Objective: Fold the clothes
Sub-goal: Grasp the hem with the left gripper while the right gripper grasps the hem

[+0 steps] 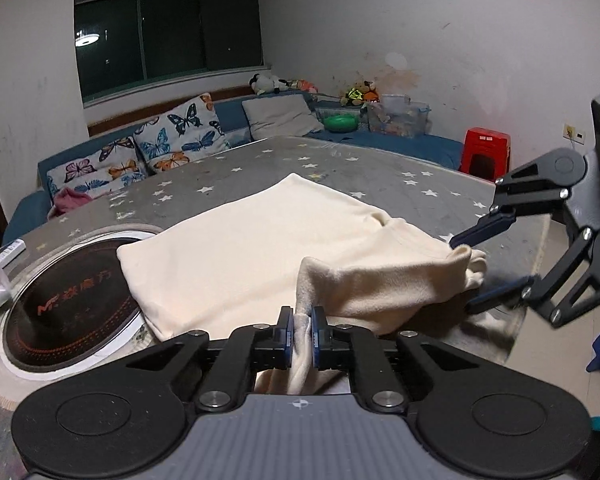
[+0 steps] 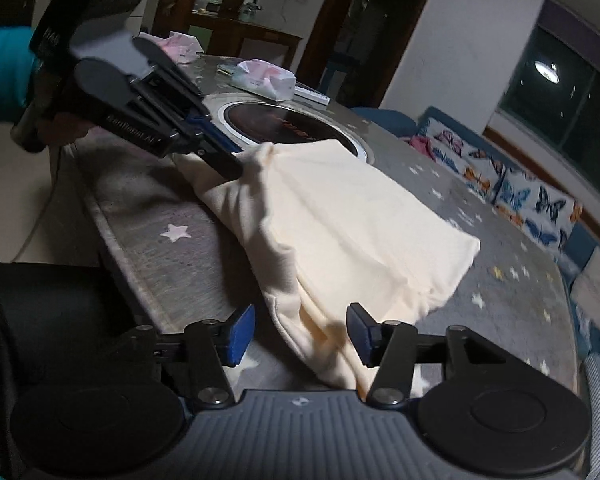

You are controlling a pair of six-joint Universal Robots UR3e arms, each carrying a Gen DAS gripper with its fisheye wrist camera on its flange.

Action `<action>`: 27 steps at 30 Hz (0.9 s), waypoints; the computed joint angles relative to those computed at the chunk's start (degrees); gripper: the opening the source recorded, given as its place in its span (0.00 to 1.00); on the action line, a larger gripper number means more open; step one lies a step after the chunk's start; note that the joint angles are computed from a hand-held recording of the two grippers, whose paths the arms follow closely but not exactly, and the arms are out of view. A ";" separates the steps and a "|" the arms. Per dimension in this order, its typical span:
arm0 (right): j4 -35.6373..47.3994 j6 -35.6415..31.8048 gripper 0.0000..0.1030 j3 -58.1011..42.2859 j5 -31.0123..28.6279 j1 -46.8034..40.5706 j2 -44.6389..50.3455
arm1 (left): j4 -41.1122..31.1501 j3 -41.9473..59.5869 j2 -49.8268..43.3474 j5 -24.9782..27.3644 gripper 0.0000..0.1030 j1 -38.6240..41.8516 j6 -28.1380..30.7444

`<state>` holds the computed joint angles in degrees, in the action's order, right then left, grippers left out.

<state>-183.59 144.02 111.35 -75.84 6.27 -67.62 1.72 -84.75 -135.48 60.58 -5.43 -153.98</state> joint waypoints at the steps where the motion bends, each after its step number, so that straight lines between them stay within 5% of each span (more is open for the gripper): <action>1: -0.56 -0.22 0.49 -1.03 -0.02 0.13 1.44 | -1.03 1.18 -0.47 -0.08 0.10 -0.03 -0.42; 4: -0.53 -0.29 0.45 -4.11 -0.10 0.41 4.54 | -3.22 3.06 -1.40 -0.57 0.10 0.30 -1.03; 6: 1.82 0.73 0.25 -6.09 0.98 -0.08 5.26 | -2.53 1.55 -1.02 -0.80 0.14 0.57 -0.39; 9: 5.04 2.42 0.16 -8.17 1.21 -0.67 5.33 | 1.77 -4.25 1.08 -0.52 0.21 1.01 1.59; 12: 7.24 4.52 0.13 -9.00 2.85 -1.88 4.63 | 5.43 -9.89 3.13 0.19 0.31 1.53 4.73; 20: 7.44 6.84 0.11 -9.82 2.40 -1.74 4.35 | 12.45 -18.75 5.05 2.27 0.33 2.33 12.75; 22: 7.08 7.52 0.11 -9.76 1.97 -1.54 4.29 | 13.37 -19.39 4.97 2.10 0.33 2.66 13.26; 27: 5.21 8.87 0.08 -8.66 1.24 -1.17 4.12 | 12.70 -18.97 4.97 1.57 0.08 3.23 11.71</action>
